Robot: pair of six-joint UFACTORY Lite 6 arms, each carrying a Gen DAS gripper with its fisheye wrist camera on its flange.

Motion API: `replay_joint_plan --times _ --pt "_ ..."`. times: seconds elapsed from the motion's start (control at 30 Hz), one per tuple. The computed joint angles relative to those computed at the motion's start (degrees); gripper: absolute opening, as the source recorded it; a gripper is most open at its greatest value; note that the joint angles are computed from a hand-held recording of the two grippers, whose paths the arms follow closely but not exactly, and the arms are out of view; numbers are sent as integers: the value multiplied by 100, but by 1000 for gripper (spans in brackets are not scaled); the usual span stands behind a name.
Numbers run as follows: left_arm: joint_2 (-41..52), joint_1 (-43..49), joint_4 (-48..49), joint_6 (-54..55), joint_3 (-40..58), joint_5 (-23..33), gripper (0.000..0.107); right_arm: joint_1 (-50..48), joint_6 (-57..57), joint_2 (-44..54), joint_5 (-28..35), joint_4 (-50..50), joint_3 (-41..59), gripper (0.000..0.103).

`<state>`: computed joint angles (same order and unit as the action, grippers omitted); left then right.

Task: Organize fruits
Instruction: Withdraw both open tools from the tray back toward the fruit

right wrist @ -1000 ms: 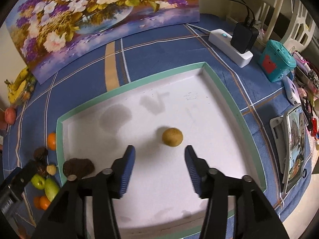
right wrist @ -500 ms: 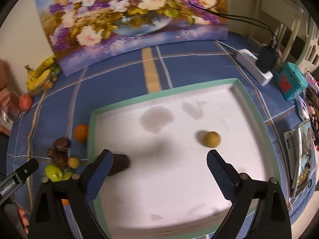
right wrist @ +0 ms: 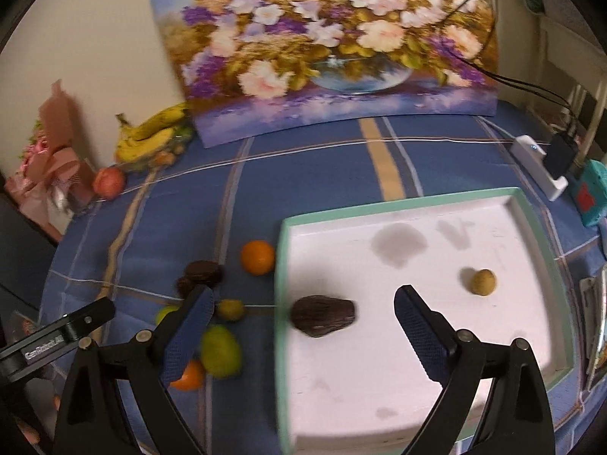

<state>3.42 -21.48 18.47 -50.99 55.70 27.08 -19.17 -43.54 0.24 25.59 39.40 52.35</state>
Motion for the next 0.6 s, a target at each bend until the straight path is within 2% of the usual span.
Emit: replay_joint_plan --times 0.1,0.3,0.5,0.6 --pt "-250 123 -204 187 -220 -140 103 138 272 1 161 -120 41 96" --pt "-516 379 -1110 1076 -550 -540 103 417 -310 -205 220 401 -170 97" --pt "-521 470 -1228 1264 -666 -695 103 715 -502 -273 234 566 -285 99" --pt "-425 452 -917 975 -624 -645 103 766 -769 -243 276 811 -316 99"
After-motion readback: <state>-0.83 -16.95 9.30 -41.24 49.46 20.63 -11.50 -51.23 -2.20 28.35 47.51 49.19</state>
